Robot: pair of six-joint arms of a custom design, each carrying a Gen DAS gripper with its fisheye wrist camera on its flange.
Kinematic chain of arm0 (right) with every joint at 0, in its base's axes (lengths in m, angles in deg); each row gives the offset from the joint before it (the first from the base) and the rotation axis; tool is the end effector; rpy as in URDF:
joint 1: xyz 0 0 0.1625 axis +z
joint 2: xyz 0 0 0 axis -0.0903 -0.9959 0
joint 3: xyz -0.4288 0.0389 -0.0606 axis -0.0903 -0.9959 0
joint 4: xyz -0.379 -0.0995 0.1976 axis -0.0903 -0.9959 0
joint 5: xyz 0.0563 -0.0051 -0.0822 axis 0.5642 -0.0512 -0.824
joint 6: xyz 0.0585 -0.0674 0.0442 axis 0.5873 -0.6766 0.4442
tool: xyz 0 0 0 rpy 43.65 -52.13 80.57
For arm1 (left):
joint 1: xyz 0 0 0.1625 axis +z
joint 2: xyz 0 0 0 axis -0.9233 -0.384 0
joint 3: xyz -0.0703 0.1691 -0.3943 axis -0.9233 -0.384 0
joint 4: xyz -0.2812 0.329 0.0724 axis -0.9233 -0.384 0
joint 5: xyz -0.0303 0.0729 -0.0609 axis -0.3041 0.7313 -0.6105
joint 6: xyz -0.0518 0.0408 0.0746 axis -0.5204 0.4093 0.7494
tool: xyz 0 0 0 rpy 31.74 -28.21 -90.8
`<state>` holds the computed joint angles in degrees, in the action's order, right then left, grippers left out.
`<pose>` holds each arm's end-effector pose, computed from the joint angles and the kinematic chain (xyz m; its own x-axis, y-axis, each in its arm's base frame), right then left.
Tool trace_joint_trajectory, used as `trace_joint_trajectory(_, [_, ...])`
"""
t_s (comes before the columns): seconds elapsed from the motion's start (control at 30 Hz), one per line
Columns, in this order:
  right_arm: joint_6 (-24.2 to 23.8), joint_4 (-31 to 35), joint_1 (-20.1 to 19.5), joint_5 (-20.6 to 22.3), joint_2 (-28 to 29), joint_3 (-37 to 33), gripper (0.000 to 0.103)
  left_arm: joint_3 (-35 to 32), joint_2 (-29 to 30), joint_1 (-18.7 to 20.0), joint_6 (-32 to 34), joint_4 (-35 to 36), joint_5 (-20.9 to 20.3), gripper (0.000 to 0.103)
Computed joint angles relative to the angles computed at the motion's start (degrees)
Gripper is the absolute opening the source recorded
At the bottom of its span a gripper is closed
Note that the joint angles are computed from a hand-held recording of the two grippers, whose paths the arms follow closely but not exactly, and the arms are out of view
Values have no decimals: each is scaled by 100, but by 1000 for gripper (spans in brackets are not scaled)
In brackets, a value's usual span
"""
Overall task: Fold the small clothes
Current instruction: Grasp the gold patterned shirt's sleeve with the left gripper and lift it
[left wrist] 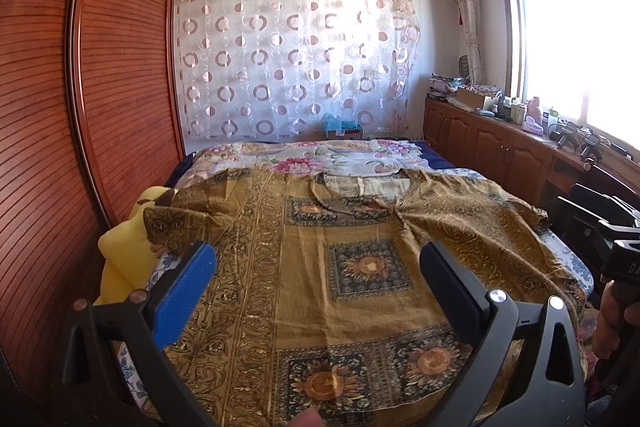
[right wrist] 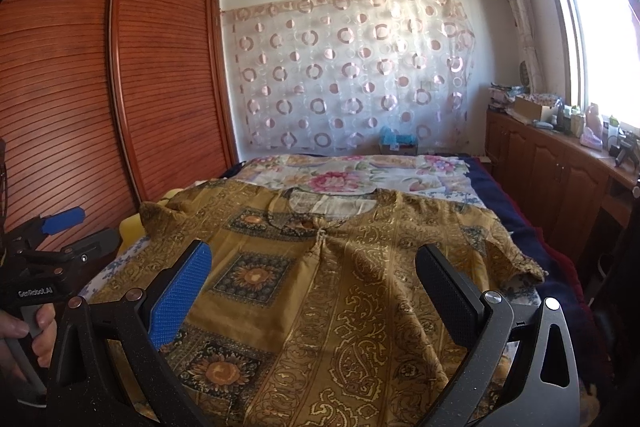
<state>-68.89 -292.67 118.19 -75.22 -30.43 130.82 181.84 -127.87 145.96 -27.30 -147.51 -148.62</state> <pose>0.3184 -0.5616 -0.0075 -0.7495 -0.0041 0.6620 -0.6078 0.4006 -0.6856 0.0254 -0.6541 0.2868 -0.6757 0.3740 -0.6352 0.7353 0.4026 -0.5452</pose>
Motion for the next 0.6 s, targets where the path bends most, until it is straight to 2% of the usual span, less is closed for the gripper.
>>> trace_joint_trajectory(0.13, [-78, 231, -139, 189, 83, -106, 103, -252, 124, 166, 26, 182, -21, 103])
trace_joint_trajectory(0.3, [41, 695, -320, 449, 187, -270, 102, -726, 341, 374, 71, 490, 18, 103])
trace_joint_trajectory(0.37, [59, 849, -387, 461, 265, -365, 100, -874, 396, 491, 53, 601, -140, 103])
trace_joint_trajectory(0.6, [31, 1355, -534, 473, 518, -720, 99, -1651, 700, 786, 74, 1210, -66, 103])
